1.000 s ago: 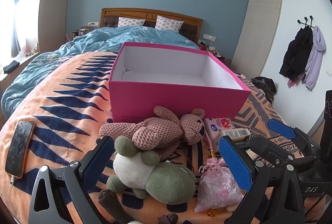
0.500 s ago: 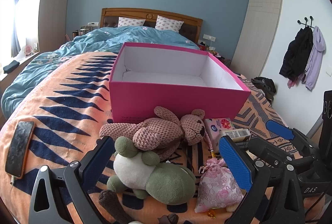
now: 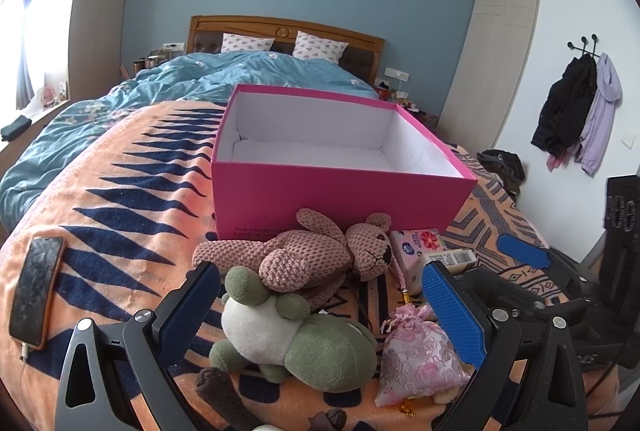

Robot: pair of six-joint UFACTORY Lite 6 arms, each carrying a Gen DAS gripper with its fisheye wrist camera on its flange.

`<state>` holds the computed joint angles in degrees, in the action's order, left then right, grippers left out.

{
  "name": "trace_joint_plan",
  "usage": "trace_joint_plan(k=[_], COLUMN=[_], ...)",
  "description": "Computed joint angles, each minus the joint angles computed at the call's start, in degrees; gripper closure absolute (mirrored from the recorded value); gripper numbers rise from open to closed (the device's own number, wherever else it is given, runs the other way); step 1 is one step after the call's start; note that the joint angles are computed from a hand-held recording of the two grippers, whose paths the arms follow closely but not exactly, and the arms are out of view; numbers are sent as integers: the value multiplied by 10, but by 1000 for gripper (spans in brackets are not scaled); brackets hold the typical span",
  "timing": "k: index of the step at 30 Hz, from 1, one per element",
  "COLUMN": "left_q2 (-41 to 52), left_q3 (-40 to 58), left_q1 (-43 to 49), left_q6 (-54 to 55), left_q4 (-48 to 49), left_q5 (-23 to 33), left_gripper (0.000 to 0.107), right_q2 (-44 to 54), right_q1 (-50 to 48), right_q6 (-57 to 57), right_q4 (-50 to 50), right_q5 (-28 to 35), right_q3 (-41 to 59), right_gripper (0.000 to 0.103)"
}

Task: Organize objects
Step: 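Grasp the pink knitted bunny with the left gripper and lift it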

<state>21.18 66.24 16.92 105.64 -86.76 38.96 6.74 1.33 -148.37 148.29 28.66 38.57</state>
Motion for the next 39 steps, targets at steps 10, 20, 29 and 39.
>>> trace_joint_plan(k=[10,20,29,39], left_q2=[100,209,226,190], left_q3=[158,293,303,256], left_q1=[57,65,50,18], left_q6=[-114,-190,-182,-141], left_q4=[98,176,208,229], left_q5=[86,125,144,141], left_gripper=[4,5,5,5], right_q2=[133,286,296,218], right_q1=[1,28,20,-32], right_q6=[221,431,395,400], right_q4=[-253,-467,-446,-436], right_q5=[-31,-103,-91,-22], right_q3=[157,344,348,282], right_gripper=[22,34,48,51])
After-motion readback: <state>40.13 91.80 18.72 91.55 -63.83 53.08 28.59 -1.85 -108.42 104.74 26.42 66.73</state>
